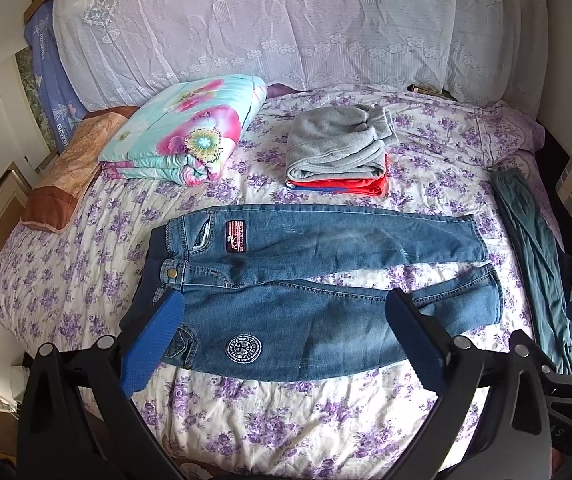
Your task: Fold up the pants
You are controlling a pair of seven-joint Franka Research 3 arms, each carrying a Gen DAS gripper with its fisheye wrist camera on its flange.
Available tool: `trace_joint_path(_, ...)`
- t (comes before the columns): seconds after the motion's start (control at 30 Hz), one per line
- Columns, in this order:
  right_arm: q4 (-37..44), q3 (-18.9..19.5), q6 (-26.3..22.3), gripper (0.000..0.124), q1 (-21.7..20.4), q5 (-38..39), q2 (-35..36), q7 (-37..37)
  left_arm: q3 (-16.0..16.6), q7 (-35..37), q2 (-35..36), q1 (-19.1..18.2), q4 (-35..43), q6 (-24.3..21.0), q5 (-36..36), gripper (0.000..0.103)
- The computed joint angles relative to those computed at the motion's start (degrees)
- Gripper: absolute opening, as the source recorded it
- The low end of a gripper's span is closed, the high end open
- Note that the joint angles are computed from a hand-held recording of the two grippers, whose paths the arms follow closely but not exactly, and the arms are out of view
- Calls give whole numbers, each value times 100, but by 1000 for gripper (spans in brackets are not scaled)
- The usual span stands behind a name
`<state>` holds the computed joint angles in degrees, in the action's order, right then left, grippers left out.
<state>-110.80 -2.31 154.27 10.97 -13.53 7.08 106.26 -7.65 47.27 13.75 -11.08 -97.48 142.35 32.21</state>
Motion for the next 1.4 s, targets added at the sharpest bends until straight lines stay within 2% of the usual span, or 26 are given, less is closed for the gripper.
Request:
trace_joint_path(0.27,-89,52,-11,99,-19,189,-53,-245,-8,-303,-224,-9,-325,17,127,98)
trace_joint_path(0.63,-175,72,-117,99,-7,263,-79,-366,-61,-332,-305,54,-487,-19,15,98)
trace_joint_path(0.83,-46,99,-326,99,-1,385,74,-527,-56,-293,-219,112,-528,-94,-199,98)
trace_joint_path(0.9,48,104,-404,99,-8,505,183,-661,-73,-136,-161,195,-581,-84,-452,98)
trace_joint_path(1.0,182,62,-511,99,-35,686,383,-814,-130,371,26,499,-759,-48,-1373,98)
trace_joint_path(1.17,502,-209,-1073,99,-86,604,836,-423,0,572,419,969,-1134,-74,-2394,98)
trace_joint_path(1.27,538,-341,-1285,99,-182,609,957,-141,86,591,645,1340,-1227,122,-2864,98)
trace_joint_path(1.33,518,-401,-1369,99,-262,633,979,19,-71,941,795,1711,-1244,425,-3490,98)
trace_joint_path(1.4,473,-457,-1410,99,-307,569,960,187,-227,1334,1037,1984,-1078,544,-3965,98)
